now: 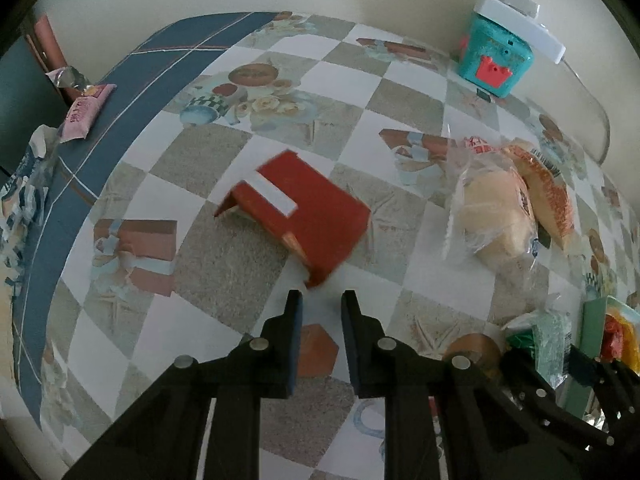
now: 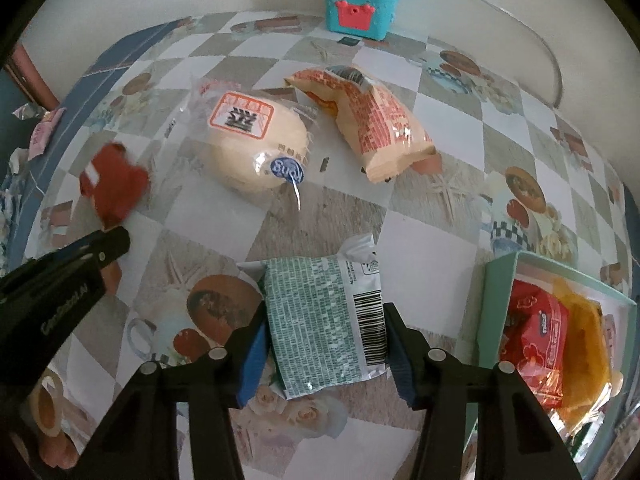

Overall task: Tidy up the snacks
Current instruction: 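Lift the red box with the left gripper while the right gripper lifts the green-white pack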

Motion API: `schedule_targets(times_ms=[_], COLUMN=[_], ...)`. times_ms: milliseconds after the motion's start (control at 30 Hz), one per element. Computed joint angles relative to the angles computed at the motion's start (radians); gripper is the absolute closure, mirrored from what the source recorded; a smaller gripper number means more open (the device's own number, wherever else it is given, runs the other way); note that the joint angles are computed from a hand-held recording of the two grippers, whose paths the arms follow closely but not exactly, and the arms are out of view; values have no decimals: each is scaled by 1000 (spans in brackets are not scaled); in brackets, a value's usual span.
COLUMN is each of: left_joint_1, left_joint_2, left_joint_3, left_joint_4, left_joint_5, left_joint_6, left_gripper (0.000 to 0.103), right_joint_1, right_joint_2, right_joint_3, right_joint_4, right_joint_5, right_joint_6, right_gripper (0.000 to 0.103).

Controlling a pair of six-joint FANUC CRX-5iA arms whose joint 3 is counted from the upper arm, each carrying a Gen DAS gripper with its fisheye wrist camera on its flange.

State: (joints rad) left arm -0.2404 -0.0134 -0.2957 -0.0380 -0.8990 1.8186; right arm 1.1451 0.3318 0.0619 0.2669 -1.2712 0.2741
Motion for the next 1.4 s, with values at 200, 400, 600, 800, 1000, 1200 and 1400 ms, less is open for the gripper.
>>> schedule_targets(times_ms=[200, 400, 600, 800, 1000, 1200, 1400], left_joint_1=[0, 15, 3, 31, 4, -7, -18], left_joint_2=[-6, -34, 19, 74, 110, 92, 50], left_joint_3=[2, -13, 60, 93, 129, 122, 78], left_joint_4=[-38, -14, -126, -87, -119, -134, -128], left_joint_5=[18, 77, 66, 73, 29, 19, 5], left_joint_6=[-12, -21, 171, 161, 150, 150, 136], left_gripper=[12, 12, 12, 12, 14, 51, 55], right_joint_1=[-1, -24, -37, -46, -48, -34, -3], right_joint_2=[0, -4, -28, -53, -75, -103, -167], right_joint_3=[-2, -2, -29, -54, -68, -85, -146], right_joint_4=[-2, -9, -11, -10, -12, 0, 20], right_joint_5=[4, -2, 10, 20, 23, 26, 68], right_joint_6=[-3, 23, 30, 37, 24, 4, -88], right_gripper=[47, 47, 47, 47, 47, 47, 47])
